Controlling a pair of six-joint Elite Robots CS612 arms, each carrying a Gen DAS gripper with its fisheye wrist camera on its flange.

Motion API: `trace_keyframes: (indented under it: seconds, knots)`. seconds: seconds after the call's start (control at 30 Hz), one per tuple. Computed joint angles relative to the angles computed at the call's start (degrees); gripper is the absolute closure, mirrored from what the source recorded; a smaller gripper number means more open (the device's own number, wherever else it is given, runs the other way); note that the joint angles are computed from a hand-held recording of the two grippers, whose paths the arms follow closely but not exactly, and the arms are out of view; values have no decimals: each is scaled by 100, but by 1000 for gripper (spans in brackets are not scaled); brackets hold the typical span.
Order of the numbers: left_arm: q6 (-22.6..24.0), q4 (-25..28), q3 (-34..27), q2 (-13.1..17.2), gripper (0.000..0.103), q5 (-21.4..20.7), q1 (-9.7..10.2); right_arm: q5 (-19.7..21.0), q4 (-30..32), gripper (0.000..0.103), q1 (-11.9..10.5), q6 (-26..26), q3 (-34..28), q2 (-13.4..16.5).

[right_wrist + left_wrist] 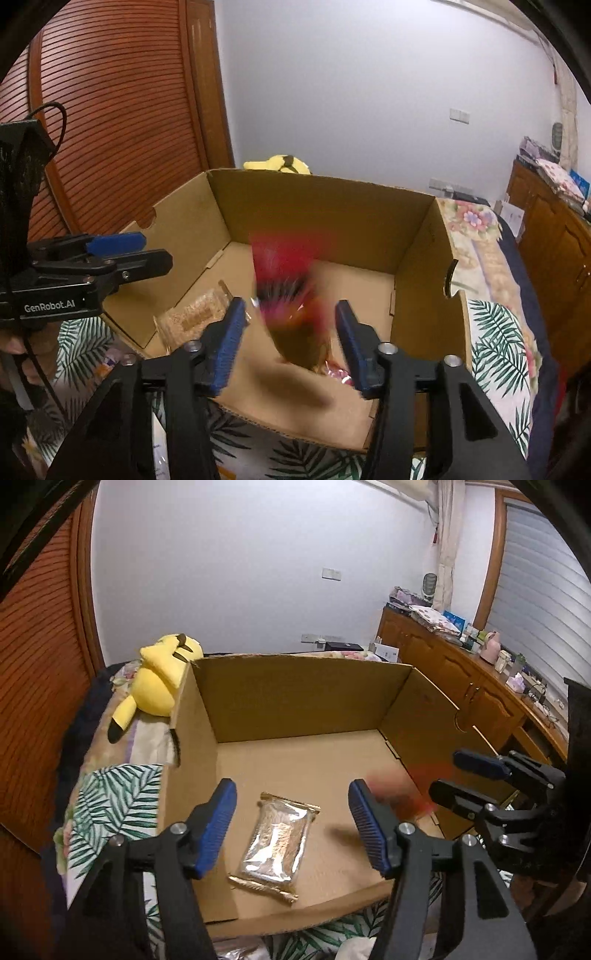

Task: Organize snacks
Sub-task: 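Withdraw both tools from the box back toward the snack pile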

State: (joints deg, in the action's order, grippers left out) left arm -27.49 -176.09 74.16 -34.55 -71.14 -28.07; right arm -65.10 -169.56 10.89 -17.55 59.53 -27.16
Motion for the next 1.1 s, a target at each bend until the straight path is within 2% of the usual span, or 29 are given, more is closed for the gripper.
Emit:
trace_keyframes:
  seconds: [0.13,0.2,0.27,0.67,0.87,1.1]
  knots:
    - [-18,-173,244,-153,37,89,-42,192,-157,39,-48,196,199,-119]
    - [-17,-304,375,-228,22,114,-64,273,-307,39,-68,252,376,-218]
    - [4,-561,565,-323,20,175,-104,359,-557,39,-97,307,700,-392]
    - [-64,-1290,1576,-795,18,328,-354,245,-1484,39,-206,333,2160,-1198]
    - [-256,-1402,2048,-963,18,378,-469,200,-1711,39,-228,359,2630,-1399]
    - [-425,-1410,2430,-998,18,467,-593,188,-1694,39,-225,328,2896,-1450]
